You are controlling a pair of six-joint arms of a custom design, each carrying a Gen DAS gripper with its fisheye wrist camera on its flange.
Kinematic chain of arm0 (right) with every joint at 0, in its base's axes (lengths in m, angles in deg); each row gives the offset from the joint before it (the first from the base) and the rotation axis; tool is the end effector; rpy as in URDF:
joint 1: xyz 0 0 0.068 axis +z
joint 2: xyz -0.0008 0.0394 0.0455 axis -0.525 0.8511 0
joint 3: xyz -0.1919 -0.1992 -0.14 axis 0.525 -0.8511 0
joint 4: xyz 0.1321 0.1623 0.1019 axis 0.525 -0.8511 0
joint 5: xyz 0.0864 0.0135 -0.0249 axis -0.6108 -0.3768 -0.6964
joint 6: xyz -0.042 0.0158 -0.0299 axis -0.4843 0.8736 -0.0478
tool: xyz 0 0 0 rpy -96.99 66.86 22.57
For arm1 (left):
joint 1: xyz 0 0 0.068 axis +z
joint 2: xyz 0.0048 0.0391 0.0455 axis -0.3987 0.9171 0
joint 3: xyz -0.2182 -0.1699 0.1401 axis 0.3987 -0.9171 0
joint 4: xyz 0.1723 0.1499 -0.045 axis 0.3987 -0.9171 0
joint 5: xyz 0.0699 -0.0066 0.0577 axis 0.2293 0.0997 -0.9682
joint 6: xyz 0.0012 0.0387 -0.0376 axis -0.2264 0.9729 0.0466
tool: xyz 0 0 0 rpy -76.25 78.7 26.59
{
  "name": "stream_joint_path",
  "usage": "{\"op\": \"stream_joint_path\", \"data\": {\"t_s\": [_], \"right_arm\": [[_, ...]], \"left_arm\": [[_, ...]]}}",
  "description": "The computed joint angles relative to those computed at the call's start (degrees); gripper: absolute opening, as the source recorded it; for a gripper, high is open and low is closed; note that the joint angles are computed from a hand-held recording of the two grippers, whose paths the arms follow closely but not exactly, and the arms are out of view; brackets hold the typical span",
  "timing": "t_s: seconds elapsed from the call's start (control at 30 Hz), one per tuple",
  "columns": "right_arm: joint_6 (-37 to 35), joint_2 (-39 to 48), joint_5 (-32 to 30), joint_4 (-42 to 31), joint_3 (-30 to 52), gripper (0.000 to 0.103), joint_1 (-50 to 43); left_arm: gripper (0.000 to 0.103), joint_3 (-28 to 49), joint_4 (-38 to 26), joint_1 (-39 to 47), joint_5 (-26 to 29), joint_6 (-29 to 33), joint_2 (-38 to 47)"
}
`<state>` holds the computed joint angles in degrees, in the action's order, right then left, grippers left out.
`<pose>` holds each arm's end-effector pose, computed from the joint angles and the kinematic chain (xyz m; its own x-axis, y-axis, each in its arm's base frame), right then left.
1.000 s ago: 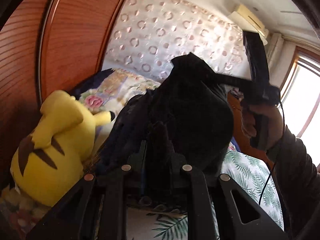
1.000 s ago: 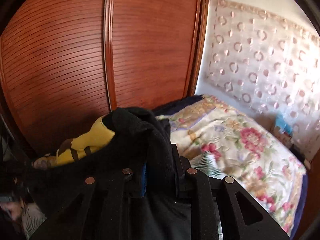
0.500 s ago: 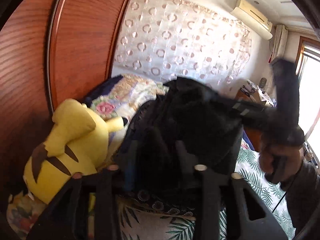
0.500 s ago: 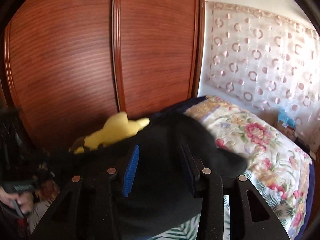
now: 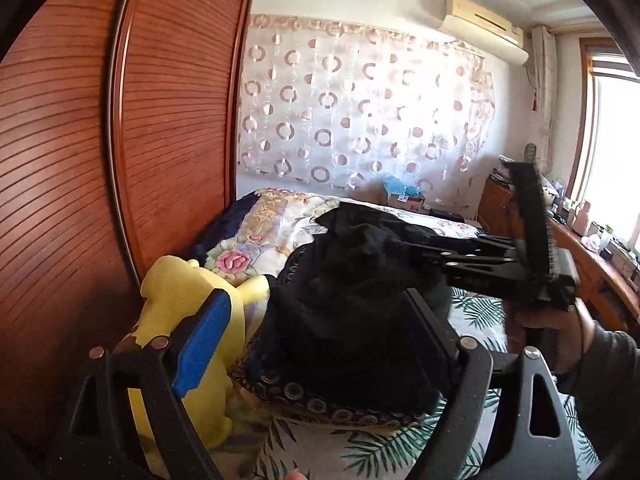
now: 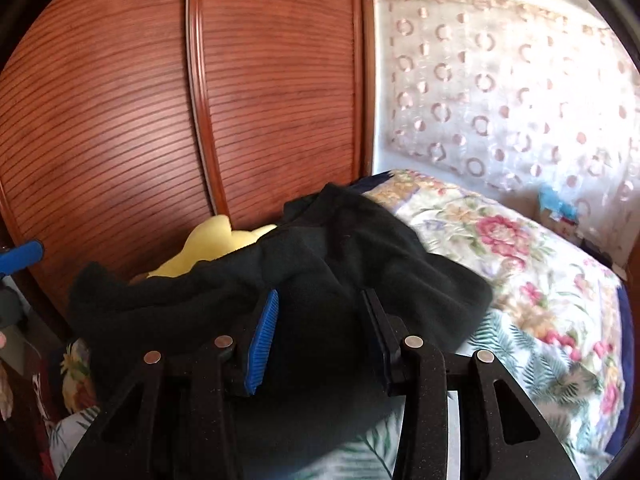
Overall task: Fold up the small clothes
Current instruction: 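Carry the bundle with both grippers onto the stack of folded clothes, then open both grippers to release the shirt on the stack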
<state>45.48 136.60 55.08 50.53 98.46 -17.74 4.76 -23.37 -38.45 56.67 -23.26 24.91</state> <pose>0.4071 0.1200 0.2998 -0.2446 -0.4097 -0.8788 -0.7851 0.6155 -0.0684 0.1179 -0.0173 0.1842 -0.4111 -0.2171 -0.8853 -0.2416 0.9624 -0.1239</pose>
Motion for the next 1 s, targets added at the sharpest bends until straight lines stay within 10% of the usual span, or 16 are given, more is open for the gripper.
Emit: {"op": "stream_joint_path", "data": {"t_s": [0.43,1.0], "right_arm": [[-0.12,-28.42,-9.47,9.20,-35.63,0.070,-17.15],[-2.90,-55.04,-18.01,-1.58,-53.81,0.079,-44.91]], "left_arm": [[0.086,6.01,-8.48,-33.08,-22.74,-15.32,7.22],[0.086,14.09,-8.01,-51.50,-30.48,-29.32,28.76]]}}
